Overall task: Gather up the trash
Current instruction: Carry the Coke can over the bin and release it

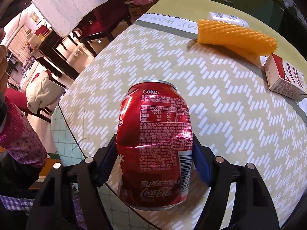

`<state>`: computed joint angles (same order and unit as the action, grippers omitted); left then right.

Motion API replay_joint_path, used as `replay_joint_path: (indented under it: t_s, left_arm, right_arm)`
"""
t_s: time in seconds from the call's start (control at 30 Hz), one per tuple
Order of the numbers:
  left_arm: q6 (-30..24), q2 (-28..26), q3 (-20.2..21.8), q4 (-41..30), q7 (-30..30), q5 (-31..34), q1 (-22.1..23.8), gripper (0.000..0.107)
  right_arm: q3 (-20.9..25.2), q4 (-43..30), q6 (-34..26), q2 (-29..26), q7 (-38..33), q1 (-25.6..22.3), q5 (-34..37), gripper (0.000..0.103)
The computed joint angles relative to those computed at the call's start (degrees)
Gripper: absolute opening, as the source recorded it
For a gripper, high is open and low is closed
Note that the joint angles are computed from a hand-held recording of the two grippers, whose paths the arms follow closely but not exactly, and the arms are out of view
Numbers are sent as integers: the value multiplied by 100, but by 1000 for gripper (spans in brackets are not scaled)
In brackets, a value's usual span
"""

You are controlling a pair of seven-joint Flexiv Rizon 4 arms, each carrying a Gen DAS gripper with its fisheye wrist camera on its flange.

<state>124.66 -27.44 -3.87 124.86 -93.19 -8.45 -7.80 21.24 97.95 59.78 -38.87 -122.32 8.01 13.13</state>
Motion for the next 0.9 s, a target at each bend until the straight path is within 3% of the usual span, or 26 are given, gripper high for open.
replay_joint_path:
  t_s: [0.23, 0.47, 0.6, 0.7, 0.8, 0.9]
  left_arm:
    - [-118, -2, -59, -26, 4, 70, 10, 88]
    - [-497, -109, -321, -276, -35, 378, 130, 88]
    - [-663, -197, -371, -454, 48, 401, 30, 88]
    - [-766, -255, -457, -574, 55, 433, 13, 89]
    - [-893, -328, -434, -728, 134, 364, -145, 89]
    - [-1040, -377, -376, -860, 261, 283, -334, 89]
  right_arm:
    - [199, 63, 86, 120, -271, -318, 365, 70]
    - [168, 232, 413, 582, -541, -1159, 1327, 70]
    - [-575, 359, 1062, 737, 130, -1359, 1360, 71]
    - [-1296, 324, 1440, 609, 1029, -1367, 929, 71]
    - [-2034, 140, 1512, 287, 1895, -1279, 383, 71]
    - [-2426, -272, 1239, -137, 2508, -1370, -19, 71]
